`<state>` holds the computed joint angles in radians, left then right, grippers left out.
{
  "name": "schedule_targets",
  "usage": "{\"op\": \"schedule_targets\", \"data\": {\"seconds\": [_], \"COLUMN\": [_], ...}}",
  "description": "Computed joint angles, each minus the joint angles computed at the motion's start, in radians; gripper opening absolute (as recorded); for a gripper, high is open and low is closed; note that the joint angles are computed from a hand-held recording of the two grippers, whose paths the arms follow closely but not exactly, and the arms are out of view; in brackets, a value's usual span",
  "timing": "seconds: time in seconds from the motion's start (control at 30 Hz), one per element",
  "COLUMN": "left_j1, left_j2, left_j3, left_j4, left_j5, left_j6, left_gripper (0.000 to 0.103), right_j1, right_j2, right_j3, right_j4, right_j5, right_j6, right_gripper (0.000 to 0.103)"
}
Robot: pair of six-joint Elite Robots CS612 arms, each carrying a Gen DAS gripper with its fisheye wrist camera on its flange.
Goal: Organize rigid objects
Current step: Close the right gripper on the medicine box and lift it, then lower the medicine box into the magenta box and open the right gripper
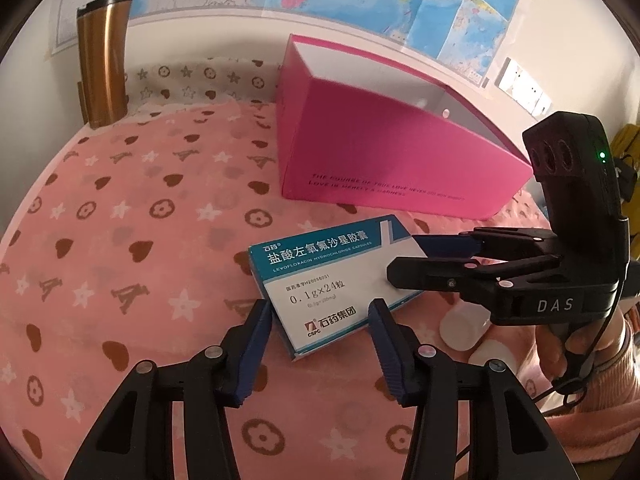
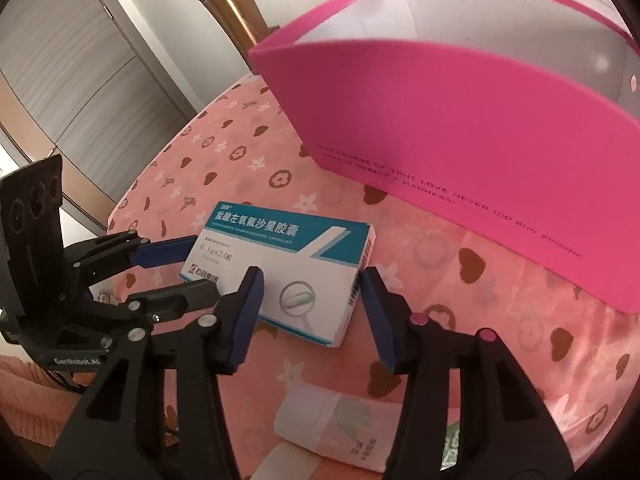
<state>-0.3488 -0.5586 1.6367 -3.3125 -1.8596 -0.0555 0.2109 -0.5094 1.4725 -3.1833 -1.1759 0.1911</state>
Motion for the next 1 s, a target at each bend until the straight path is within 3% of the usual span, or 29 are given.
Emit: {"op": "schedule_targets", "data": {"seconds": [0.4,1.0], "left_j1": [-0.013,-0.045], "left_j2": [-0.011,-0.035], "left_j3": [-0.003,0.006], "left_j4": [-0.044,-0.107], "left_j5": [-0.019,0.009], "left_j6": [0.025,0.091], "left_gripper": [0.05,0.05], "right_j1": [-0.014,-0.027], "right_j2": [-0.043,-0.094], "right_j3": [0.085,0.181], "right_j4": [-0.121,-0.251], "right_j5": [-0.026,-0.085], "right_j6": [0.024,0.045], "right_gripper": [0.052,0.052]}}
